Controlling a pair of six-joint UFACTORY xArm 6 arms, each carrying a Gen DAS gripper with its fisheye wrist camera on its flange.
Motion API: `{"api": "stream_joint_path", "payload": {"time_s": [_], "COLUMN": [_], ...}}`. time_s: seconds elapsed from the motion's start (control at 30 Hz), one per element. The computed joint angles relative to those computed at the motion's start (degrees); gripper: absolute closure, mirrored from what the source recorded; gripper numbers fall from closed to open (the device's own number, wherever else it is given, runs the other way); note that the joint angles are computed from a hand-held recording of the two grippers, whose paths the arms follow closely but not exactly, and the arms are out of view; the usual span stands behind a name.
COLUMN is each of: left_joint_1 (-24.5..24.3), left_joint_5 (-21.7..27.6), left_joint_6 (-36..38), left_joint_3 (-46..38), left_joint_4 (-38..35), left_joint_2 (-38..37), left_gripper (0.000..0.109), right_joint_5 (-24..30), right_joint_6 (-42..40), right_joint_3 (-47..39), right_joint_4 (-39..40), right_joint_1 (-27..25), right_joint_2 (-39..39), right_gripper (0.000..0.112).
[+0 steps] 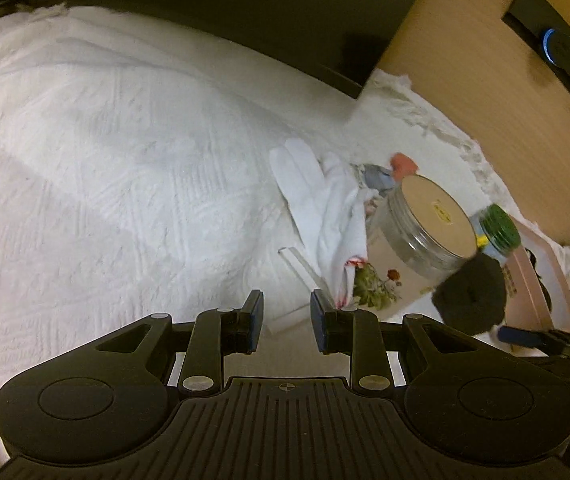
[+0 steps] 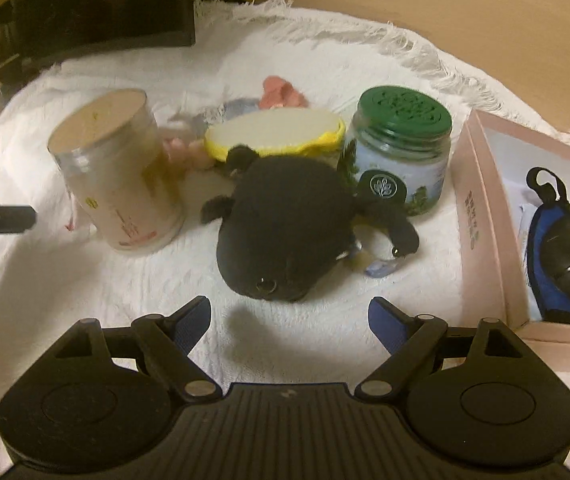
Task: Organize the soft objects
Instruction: 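Grasp the white glove with the left gripper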
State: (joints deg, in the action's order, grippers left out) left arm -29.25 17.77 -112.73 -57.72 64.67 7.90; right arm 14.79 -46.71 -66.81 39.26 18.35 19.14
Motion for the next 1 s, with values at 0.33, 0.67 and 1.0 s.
{"api": "stream_joint_path", "payload": {"time_s": [0.33, 0.67, 1.0], "left_joint_1": [-0.16, 0.74, 3.41], "left_joint_5": [-3.52, 0.79, -3.55], "left_joint_6": [7.73, 27.09, 26.15], "left_joint_3": [-5.85, -12.37, -13.61], "left_joint_4": [7.65, -4.52, -10.7], "left_joint_2": [4.17, 11.26, 13.86], "left_gripper": [0.08, 0.081, 0.094], "right_joint_5": [-1.66, -5.47, -6.6], "right_joint_6": [0.3, -9.04, -14.59], "right_joint_3": [3.36, 4.09, 5.13], "right_joint_4": [-1.28, 9.65, 15.95], "right_joint_1": [0.67, 2.06, 2.68], "right_joint_2": [-0.46, -0.2, -1.07], "right_gripper": [0.012, 0.009, 0.009]}}
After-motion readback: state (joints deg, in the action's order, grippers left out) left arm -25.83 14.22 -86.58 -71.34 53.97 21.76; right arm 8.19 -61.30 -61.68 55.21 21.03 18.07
